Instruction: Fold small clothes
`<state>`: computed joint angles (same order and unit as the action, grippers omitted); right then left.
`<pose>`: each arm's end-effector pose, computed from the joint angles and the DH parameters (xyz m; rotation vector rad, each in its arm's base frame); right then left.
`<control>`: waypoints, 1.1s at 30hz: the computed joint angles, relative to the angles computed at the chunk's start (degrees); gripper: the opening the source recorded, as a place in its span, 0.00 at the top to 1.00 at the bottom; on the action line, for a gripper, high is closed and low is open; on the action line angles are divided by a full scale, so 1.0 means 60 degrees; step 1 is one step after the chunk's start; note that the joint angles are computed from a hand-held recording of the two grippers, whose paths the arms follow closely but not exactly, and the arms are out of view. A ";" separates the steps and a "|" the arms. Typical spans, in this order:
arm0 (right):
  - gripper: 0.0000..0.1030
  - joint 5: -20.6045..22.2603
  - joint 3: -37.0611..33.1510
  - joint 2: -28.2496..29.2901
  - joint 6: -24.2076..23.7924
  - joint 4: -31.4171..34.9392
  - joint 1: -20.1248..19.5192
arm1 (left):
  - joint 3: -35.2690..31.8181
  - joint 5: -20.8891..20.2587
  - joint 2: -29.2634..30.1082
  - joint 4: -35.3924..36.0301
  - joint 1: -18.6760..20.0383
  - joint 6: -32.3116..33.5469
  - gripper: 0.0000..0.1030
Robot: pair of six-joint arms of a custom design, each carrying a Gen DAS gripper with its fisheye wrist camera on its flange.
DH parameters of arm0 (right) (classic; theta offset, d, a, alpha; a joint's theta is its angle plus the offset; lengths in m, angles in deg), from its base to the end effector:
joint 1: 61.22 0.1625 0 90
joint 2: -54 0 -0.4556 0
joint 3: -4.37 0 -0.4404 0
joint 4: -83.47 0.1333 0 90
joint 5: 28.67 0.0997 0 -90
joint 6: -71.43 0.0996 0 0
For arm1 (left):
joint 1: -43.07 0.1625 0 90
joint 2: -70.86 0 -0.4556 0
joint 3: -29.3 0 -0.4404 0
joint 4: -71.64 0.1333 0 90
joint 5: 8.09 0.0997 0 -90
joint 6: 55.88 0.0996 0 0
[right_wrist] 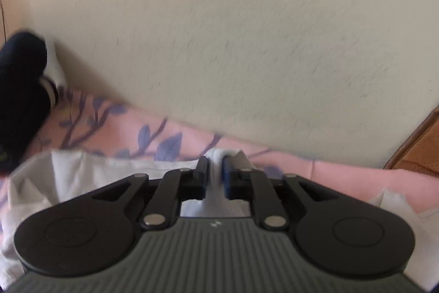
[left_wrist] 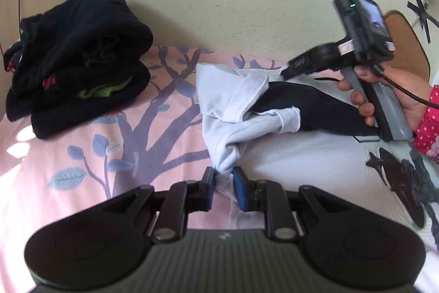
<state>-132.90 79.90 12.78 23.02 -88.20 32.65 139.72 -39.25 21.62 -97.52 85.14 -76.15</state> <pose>0.1656 -0.8358 0.2224 0.9655 -2.2738 0.8844 -0.3142 -0.5780 0.1035 0.3437 2.2380 -1.0085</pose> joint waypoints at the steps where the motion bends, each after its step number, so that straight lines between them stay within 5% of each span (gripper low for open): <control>1: 0.65 0.0179 0.0320 -0.0175 -0.0310 -0.0432 -0.0028 | 0.0066 0.0095 0.0031 -0.0272 -0.0038 0.0192 0.74; 3: 0.62 0.0983 0.1043 -0.0753 -0.0182 -0.0979 -0.0170 | 0.0272 0.0208 0.0046 -0.1439 -0.0155 0.0865 0.63; 7: 0.62 0.3067 0.2667 -0.2574 0.0723 -0.1123 -0.0943 | 0.0362 -0.0339 -0.0070 -0.4000 -0.0236 0.1705 0.60; 9: 0.62 0.3555 0.3369 -0.3347 0.0821 -0.1544 -0.1412 | 0.0074 -0.0647 -0.0106 -0.3976 -0.0171 0.1748 0.60; 15: 0.61 0.2236 0.4756 -0.4803 0.1121 -0.4821 -0.2791 | -0.1617 -0.1231 0.0757 -0.2499 0.0224 0.1859 0.63; 17: 0.56 0.1446 0.4648 -0.5026 0.1546 -0.4741 -0.3088 | -0.2117 -0.1346 0.1164 -0.2042 0.0402 0.1857 0.63; 20: 0.52 0.0721 0.4289 -0.4963 0.2292 -0.4531 -0.3432 | -0.2645 -0.1342 0.1693 -0.0901 0.0721 0.1398 0.76; 24: 0.46 0.1026 0.3803 -0.4818 0.3521 -0.3364 -0.3839 | -0.2662 -0.0488 0.2198 -0.1457 0.0581 0.2817 0.79; 25: 0.48 0.0909 0.3673 -0.4698 0.3685 -0.3136 -0.3831 | -0.2667 -0.0389 0.2258 -0.1557 0.0557 0.2932 0.79; 28: 0.94 0.1750 0.3850 -0.5026 0.4484 -0.2605 -0.3944 | -0.2619 -0.0470 0.2205 -0.1600 0.0576 0.2889 0.78; 33: 0.94 0.3457 0.4399 -0.5932 0.4937 -0.3157 -0.3550 | -0.2445 -0.1179 0.1993 -0.2060 0.0674 0.2791 0.58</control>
<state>-112.16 106.29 -22.81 52.64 -107.15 11.35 125.05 -46.33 33.58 -109.88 89.19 -59.40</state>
